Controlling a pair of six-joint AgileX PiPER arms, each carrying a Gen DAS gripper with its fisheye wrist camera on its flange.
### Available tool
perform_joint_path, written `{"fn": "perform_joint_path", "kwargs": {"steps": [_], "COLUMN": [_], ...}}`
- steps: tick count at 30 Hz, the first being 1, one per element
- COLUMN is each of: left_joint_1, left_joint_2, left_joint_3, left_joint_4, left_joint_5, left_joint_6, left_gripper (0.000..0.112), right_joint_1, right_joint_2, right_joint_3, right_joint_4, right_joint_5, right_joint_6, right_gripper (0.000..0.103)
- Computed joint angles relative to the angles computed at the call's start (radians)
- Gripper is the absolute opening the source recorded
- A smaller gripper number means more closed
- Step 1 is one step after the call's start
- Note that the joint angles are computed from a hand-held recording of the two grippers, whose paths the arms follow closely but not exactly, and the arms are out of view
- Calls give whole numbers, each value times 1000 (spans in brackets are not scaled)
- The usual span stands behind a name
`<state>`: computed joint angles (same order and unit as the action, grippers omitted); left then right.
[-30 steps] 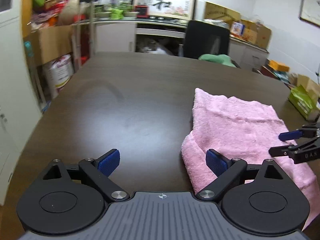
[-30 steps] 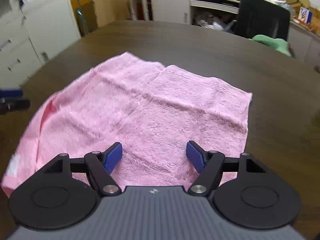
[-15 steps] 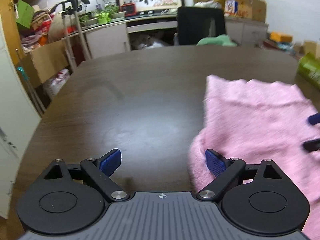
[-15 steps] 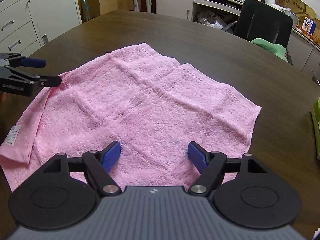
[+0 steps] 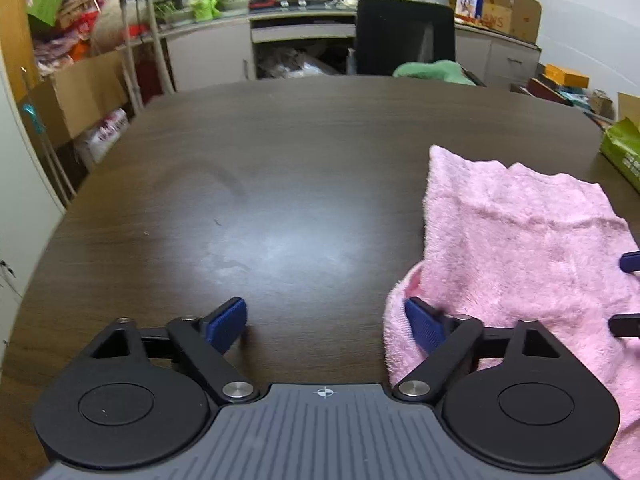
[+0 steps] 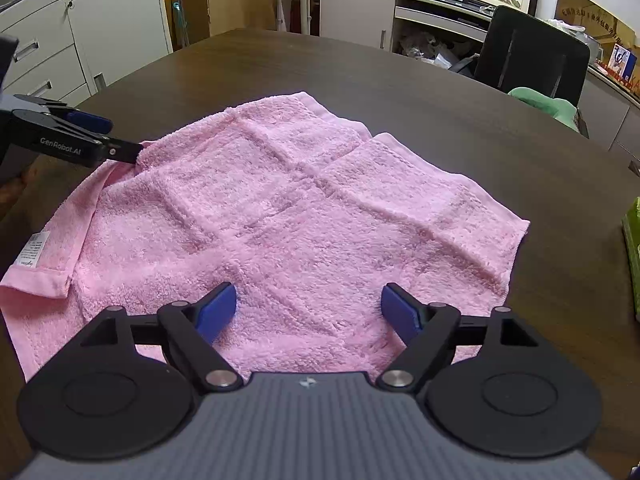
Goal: Fold towel
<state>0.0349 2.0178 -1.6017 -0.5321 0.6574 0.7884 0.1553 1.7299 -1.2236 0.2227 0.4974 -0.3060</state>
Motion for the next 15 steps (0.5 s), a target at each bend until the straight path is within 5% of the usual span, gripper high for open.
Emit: {"fn": "perform_joint_path", "kwargs": {"steps": [2,6,11,15], "left_joint_1": [15,17,39,59], "left_joint_2": [9,18,51,80], "left_joint_3": [-26,-66,-130,-190], "left_joint_4": [-49,-39,-86,-131], "left_joint_5": [54,117,216,304], "left_joint_6": [53,36,40,27], "left_gripper": [43,35,9,6], "right_joint_1": [-1,0,3,0], "right_joint_2": [-5,-12,-19,-19], "right_joint_3": [13,26,40,42], "right_joint_4": [13,25,29,30], "right_joint_5": [-14,-29,-43,-45], "right_joint_6": [-14,-24,-23,-21], "right_gripper": [83,84,84,84]}}
